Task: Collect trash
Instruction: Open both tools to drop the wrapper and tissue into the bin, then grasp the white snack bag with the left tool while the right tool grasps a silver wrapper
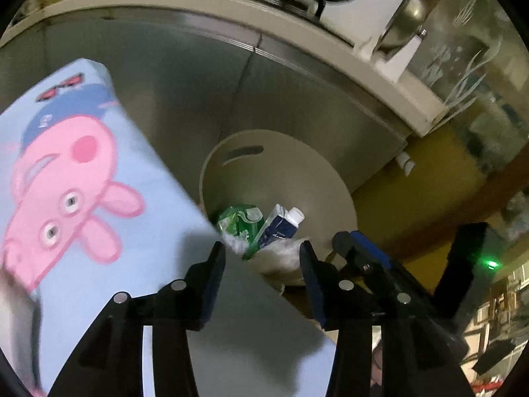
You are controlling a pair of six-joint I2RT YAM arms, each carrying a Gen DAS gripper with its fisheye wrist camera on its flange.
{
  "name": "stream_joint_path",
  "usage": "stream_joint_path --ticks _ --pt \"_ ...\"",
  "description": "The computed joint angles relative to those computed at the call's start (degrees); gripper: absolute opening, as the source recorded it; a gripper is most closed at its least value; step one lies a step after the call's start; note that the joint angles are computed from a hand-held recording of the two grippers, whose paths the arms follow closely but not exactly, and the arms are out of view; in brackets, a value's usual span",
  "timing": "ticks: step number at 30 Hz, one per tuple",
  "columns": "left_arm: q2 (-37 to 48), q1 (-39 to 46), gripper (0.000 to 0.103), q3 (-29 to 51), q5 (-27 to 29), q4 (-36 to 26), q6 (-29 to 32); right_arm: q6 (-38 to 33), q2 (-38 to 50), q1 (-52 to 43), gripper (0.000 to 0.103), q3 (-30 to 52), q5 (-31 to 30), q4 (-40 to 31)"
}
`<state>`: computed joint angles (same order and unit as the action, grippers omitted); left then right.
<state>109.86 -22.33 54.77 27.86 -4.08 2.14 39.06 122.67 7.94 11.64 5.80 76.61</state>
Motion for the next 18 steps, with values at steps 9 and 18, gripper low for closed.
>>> stream_joint_path --ticks 9,18 --pt "-26.3 13.0 0.049 -25.2 5.5 -2.8 15.9 4.4 -2.0 12.7 0.046 -5.8 9.6 9.0" --pt "-28.7 47.8 0.049 -29.6 10.5 -24.3 51.0 8.7 -6.2 27.9 0.041 1.6 11.7 -2.5"
